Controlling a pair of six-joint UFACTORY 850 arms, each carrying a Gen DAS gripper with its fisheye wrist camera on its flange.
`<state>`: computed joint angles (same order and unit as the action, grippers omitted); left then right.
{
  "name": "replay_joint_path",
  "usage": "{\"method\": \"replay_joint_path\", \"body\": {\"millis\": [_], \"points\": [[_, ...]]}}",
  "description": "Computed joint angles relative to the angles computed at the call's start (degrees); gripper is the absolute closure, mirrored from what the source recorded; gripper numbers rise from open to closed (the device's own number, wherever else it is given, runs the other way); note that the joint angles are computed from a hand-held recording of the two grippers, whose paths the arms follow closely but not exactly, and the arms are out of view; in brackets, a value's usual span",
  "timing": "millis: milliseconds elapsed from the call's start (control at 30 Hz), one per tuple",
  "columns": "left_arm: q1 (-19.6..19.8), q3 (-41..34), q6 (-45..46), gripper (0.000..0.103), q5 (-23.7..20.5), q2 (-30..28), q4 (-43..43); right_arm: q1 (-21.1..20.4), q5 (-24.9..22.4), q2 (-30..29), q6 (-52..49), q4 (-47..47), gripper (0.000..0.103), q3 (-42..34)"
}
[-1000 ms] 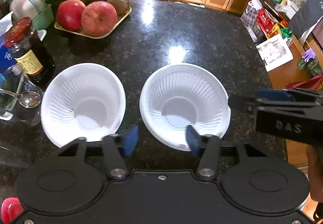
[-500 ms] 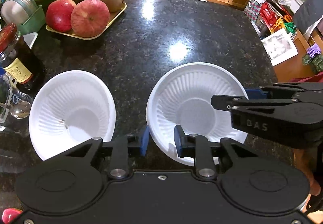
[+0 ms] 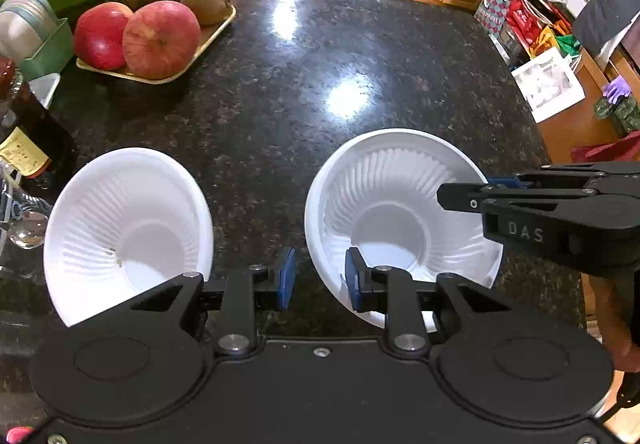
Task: Organize plates and bowls
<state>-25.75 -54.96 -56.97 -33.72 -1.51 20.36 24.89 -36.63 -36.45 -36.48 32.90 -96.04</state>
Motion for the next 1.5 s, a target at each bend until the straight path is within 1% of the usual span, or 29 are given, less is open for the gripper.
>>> {"method": "replay_joint_path", "body": {"millis": [67, 167, 200, 233, 333, 600, 767, 900, 1067, 1200, 1500], "points": [[0.05, -0.37, 0.62, 0.068, 0.11, -0.42, -0.49, -0.24, -0.53, 0.21, -0.39, 0.21, 0.081, 0.2], [-0.04, -0.86, 0.98, 0.068, 0.24, -1.07, -0.36, -0.24, 0.18, 0.68, -0.24, -0.24, 0.081, 1.11], [-0.05, -1.02, 1.32, 0.068, 0.31, -1.25, -0.6, -0.24, 0.07, 0.72, -0.18, -0.28, 0.085, 1.27], [0.02, -1.12, 1.81, 0.069, 0.47, -1.34, -1.04, -0.2, -0.05, 0.71, -0.13, -0.21, 0.085, 1.37], [-0.52, -1.32, 0.6, 0.072, 0.12, -1.4, 0.5, -0.02, 0.79, 1.38, 0.39, -0.89, 0.085, 2.37], [-1.8, -0.91, 0.68, 0.073, -0.86, 0.36, 1.47, -0.19, 2.08, 4.73, -0.99, 1.21, 0.085, 5.82], [-3.12, -0.12, 0.76, 0.073, -2.16, 2.34, 1.63, -0.06, 3.59, 9.13, -3.31, 2.52, 0.085, 10.2], [-4.2, 1.15, 0.01, 0.073, -2.59, 5.08, 2.18, 0.42, 5.16, 13.27, -4.74, 3.49, 0.085, 14.3], [-6.58, 2.92, -2.07, 0.073, -3.86, 9.17, 4.62, 0.36, 5.01, 17.93, -7.18, 6.35, 0.085, 18.8], [-7.88, 4.18, -0.47, 0.073, -4.91, 12.13, 2.73, 0.53, 5.77, 22.27, -9.42, 8.66, 0.085, 23.21], [-12.07, 8.61, -0.69, 0.073, -7.53, 18.59, 1.92, 2.02, 7.1, 31.32, -14.4, 12.73, 0.084, 33.11]]}}
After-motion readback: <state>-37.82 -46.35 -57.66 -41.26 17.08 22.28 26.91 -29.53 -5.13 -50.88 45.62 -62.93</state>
